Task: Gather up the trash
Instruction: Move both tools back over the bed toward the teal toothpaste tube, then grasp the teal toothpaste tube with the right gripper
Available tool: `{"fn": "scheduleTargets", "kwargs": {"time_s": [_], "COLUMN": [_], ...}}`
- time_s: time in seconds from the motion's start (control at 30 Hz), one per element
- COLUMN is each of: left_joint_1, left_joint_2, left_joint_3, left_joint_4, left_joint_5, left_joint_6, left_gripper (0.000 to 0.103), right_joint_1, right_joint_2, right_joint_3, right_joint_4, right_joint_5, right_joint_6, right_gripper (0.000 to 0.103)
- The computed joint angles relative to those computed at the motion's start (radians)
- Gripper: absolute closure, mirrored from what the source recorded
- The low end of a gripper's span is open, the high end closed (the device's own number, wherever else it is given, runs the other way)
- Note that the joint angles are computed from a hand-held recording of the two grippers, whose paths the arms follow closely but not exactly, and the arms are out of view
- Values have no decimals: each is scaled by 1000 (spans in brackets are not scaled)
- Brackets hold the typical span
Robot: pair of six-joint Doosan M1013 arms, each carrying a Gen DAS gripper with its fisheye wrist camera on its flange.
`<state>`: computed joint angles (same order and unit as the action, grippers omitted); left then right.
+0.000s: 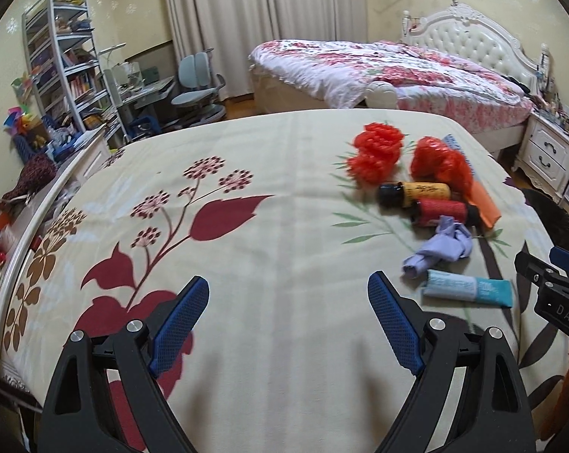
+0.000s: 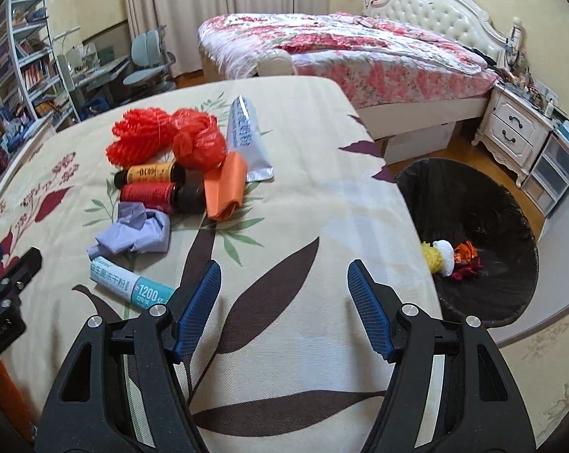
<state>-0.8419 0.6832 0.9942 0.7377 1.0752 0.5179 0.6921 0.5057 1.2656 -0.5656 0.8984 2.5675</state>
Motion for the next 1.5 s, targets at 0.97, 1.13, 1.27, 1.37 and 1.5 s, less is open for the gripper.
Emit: {"fn": "scheduleTargets", "kwargs": {"time_s": [0.97, 1.13, 1.27, 1.37, 1.5], "left_joint_1": [18, 23, 25, 25, 26], "left_joint_2": [-70, -70, -70, -71, -72], "left_joint_3": [136, 139, 140, 141, 139], "left_joint_4": [4, 0, -9, -10, -20], "left_joint_5": [12, 18, 18, 16, 13], "left_joint_6": [-96, -103, -106, -105, -99], "left_gripper": [17, 17, 17, 17, 17], "right_joint_1": [70, 76, 78, 74, 68], "right_joint_2": [-15, 7, 32, 27, 16], "right_joint_3": [17, -13, -42, -30, -16], "right_joint_4": [-11, 15, 40, 49, 48], "right_joint_5": [-13, -39, -26, -50, -56], "right_joint_6": [-57, -117, -166, -155, -137], "right_gripper": [35, 35, 38, 42, 59]}}
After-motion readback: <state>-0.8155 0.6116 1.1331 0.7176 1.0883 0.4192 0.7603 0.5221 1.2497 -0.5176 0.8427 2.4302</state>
